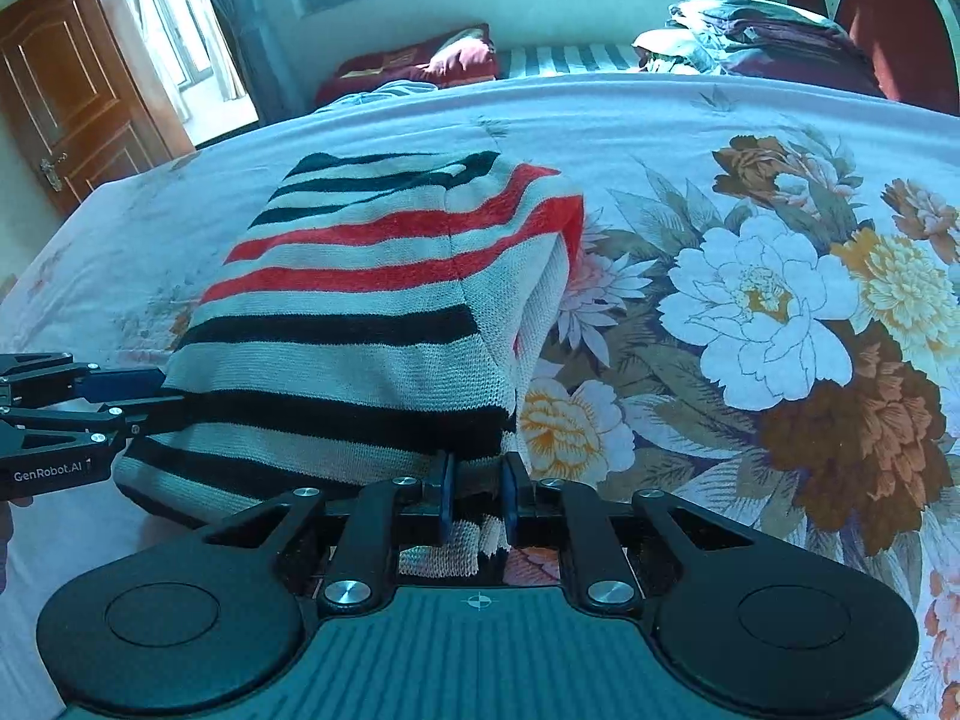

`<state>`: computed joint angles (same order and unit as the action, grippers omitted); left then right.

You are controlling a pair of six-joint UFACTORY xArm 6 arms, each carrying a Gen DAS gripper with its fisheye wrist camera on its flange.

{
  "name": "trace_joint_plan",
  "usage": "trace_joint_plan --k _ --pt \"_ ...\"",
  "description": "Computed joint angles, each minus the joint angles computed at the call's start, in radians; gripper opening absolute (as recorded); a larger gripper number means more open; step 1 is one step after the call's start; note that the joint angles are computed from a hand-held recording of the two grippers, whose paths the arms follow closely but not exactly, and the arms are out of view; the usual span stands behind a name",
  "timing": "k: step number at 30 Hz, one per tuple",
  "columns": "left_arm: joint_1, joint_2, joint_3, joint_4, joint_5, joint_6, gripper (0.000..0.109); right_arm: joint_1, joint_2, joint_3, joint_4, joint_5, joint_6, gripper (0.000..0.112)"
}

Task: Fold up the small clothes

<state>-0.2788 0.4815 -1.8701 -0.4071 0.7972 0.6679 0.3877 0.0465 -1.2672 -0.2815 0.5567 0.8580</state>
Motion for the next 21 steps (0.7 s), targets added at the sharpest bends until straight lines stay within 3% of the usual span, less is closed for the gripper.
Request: trace_joint_plan --k 1,2,3,7,10,13,14,16,21 --pt "-0.001 -0.021 0.030 0.015 -0.030 -0.021 0.054 0.004 -0.011 0.000 -0.021 0.005 0.013 0.014" --pt "-0.001 -0.052 0.078 0.021 -0.078 -0.025 0.073 0.011 -0.024 0.000 -0.055 0.011 0.035 0.014" --pt "0.001 -0.083 0.122 -0.007 -0.113 0.001 0.079 0.017 -0.036 0.001 -0.090 0.014 0.055 0.014" --pt "0.021 -0.110 0.140 -0.095 -0.051 0.031 0.076 0.033 -0.067 0.012 -0.165 0.000 0.123 0.015" --pt "0.017 -0.092 0.128 -0.063 -0.026 -0.011 0.074 0.037 -0.055 0.013 -0.123 -0.026 0.083 0.014" --pt "0.020 -0.070 0.115 -0.017 0.002 -0.087 0.075 0.048 -0.010 -0.020 -0.053 0.044 0.005 0.012" --pt "0.024 -0.061 0.108 -0.017 0.012 -0.100 0.075 0.046 0.001 -0.015 -0.041 0.058 0.004 0.006" --pt "0.030 -0.048 0.101 -0.014 0.019 -0.124 0.077 0.031 -0.006 0.021 -0.028 0.009 0.034 0.006" --pt "0.030 -0.041 0.085 -0.002 0.022 -0.167 0.083 0.024 -0.012 0.015 0.030 0.020 -0.040 0.006"
